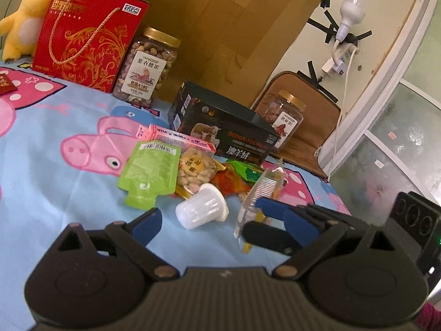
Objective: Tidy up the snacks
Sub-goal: 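Reach the left gripper to the clear sesame-biscuit bag and close on it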
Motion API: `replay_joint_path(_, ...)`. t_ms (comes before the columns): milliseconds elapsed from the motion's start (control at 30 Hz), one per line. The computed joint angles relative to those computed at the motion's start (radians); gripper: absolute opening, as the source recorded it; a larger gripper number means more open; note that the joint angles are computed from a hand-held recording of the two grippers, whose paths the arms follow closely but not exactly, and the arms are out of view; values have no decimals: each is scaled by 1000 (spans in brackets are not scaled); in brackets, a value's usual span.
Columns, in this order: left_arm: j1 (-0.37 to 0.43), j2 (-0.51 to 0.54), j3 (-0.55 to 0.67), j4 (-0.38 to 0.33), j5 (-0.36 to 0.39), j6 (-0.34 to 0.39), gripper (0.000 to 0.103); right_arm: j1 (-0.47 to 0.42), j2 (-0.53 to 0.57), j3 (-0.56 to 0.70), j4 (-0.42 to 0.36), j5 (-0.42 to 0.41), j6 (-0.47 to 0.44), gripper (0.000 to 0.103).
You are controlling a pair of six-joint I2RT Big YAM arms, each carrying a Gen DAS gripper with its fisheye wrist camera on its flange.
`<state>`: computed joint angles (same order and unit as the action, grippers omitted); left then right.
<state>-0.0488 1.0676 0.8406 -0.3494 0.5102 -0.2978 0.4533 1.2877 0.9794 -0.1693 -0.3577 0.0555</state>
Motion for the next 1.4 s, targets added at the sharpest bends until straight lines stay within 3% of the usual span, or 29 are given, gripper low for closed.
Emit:
replay_joint_path(200, 32, -13, -4, 20, 30, -18, 99, -5, -13, -31, 74, -23, 29, 60)
replay_joint_path(333, 40, 1, 2, 15, 48, -3, 96, -33, -120, -146, 167, 71, 80, 60)
replay_joint_path(433, 27, 55, 29, -10, 114, -1, 83, -88, -147, -167, 103, 87, 189, 60)
replay_joint_path(533, 4, 124, 68, -57, 207, 30, 68, -139, -154, -186, 58, 48, 304, 60)
replay_joint_path(700, -20, 194, 104, -65, 137, 39, 67, -157, -142, -184, 37, -16, 404, 60)
replay_joint_path(833, 15, 223, 132, -29, 26, -28, 68, -120, -134, -165, -4, 24, 332, 60)
replay_joint_path(933, 36, 222, 145, -24, 74, -56, 73, -102, -129, -150, -43, 41, 265, 60)
replay_joint_path(1033, -2, 196, 138, -11, 56, -11, 82, -94, -116, -136, -55, 49, 227, 60)
replay_joint_path(1200, -74, 209, 157, -59, 46, 64, 84, -67, -79, -91, -80, 82, 152, 60)
replay_joint_path(1333, -115, 202, 135, -34, -8, 70, 86, -31, -52, -60, -115, 142, 71, 60)
replay_joint_path(1400, -117, 208, 136, -51, 35, 64, 86, -21, -41, -51, -126, 165, 35, 60)
